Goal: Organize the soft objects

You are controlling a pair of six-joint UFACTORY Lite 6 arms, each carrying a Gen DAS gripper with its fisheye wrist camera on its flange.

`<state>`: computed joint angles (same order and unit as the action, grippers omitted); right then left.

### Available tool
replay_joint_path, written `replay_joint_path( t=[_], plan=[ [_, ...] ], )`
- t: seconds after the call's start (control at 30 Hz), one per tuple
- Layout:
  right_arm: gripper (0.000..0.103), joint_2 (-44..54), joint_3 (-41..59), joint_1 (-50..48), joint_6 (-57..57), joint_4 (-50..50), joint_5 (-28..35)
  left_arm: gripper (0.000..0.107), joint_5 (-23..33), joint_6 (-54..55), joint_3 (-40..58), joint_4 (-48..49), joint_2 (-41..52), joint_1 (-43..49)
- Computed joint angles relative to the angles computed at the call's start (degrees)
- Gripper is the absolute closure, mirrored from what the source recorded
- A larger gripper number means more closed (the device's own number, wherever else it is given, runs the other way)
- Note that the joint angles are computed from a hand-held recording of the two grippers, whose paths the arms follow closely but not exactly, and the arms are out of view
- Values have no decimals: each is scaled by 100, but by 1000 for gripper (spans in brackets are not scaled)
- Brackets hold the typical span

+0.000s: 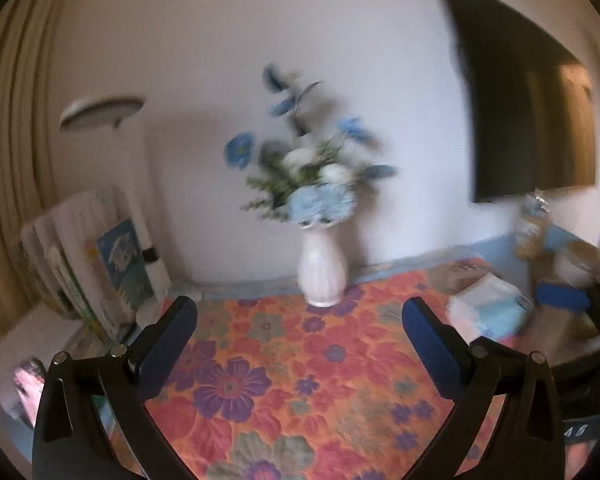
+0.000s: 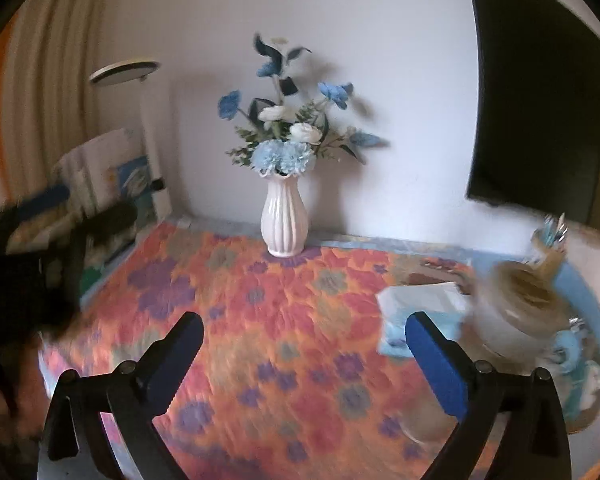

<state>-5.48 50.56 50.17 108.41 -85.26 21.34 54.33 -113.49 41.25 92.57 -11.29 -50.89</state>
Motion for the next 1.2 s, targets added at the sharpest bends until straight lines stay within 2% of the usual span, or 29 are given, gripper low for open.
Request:
replay_joint_path(
  t=[0.1, 0.13, 0.2, 0.27, 0.4, 0.47, 0.5, 0.57, 0.67, 0.87, 1.1, 1.2],
  plan=[
    [2, 1464, 1231, -200, -33, 193, -71, 5, -1126, -642, 14, 735, 361, 1264],
    [2, 1763, 1468, -247, 75, 103, -182, 5, -1159, -802, 87, 883, 598, 1478],
    [2, 2340, 1907, -290, 503, -279, -288, 5, -887, -1037, 286, 1284, 1252, 1785],
    [2, 2822, 2292, -275, 824, -588, -170, 5, -675, -1165, 503, 1541, 1818, 1980],
    [2, 3913, 2933, -88, 2152, -1950, 819, 5, -1115, -1974, 758, 2375, 2601, 2533],
    [2, 4369, 3263, -36, 2120, -1956, 1134, 5, -1446, -2388, 816, 2745, 2861, 2822],
    [2, 4610, 3480, -49, 1944, -1798, 1102, 5, -1627, -2500, 868, 2852, 2959, 2946],
    [2, 4726, 3564, -121, 1920, -1857, 848, 5, -2397, -2519, 1122, 2844, 3142, 3278],
    [2, 4858, 3667, -100, 1680, -1721, 957, 5, -2789, -2891, 1124, 3092, 3166, 3450],
    [2, 5052, 3871, -320, 1260, -1231, 535, 5, -2533, -2470, 1034, 2589, 3170, 3252],
    [1, 5070, 3801, -770, 1693, -1320, -331, 5, -2741, -2372, 1185, 2538, 3298, 3412],
    [2, 5061, 3777, -815, 1875, -1446, -417, 5, -2671, -2120, 1278, 2290, 3381, 3385]
  ],
)
